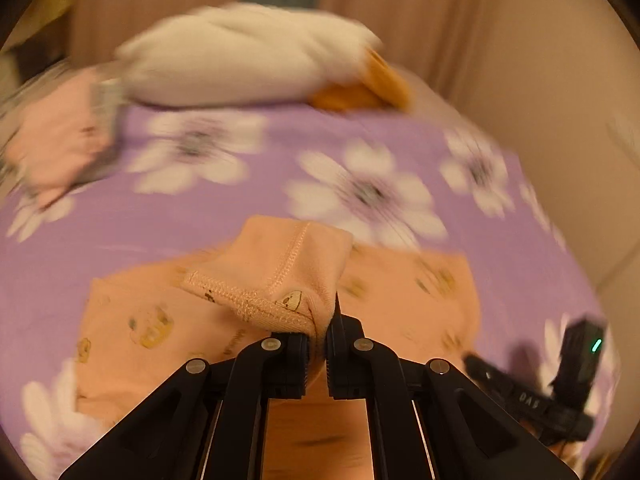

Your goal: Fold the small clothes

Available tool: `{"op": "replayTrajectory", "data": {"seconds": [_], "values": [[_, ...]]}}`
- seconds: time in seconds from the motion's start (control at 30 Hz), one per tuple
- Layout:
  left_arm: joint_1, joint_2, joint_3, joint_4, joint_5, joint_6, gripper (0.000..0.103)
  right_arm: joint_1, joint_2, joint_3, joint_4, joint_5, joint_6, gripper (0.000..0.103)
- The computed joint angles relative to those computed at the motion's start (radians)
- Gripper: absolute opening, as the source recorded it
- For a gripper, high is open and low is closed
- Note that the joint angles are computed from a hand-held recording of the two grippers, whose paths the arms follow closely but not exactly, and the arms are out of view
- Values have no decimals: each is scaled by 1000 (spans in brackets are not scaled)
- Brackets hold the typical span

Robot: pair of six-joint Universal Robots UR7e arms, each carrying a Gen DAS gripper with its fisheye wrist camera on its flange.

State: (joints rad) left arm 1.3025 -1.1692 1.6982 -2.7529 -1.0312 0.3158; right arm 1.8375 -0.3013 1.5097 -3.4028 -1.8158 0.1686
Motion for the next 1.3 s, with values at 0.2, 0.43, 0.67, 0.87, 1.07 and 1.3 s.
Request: {"op": "replayTrajectory", "data": {"seconds": [0.2,0.43,0.67,0.87,1.07,1.3], "values": [[27,99,-73,229,58,-163,6,-2,-3,5,1,8,7,2],[32,-83,-10,189,38,-124,65,-8,-8,11,3,24,16,2],[125,-187,60,-7,178,-15,68,-14,-9,17,-6,39,19,2],[235,-135,25,46,80,60,48,-38,-15,40,-37,110,39,2],[268,-111,-1,-16,-1,29,38,-43,-17,51,-55,129,49,2],[296,-96,-5,-47,-80,-1,33,23,-33,41,24,-66,117,1]]}}
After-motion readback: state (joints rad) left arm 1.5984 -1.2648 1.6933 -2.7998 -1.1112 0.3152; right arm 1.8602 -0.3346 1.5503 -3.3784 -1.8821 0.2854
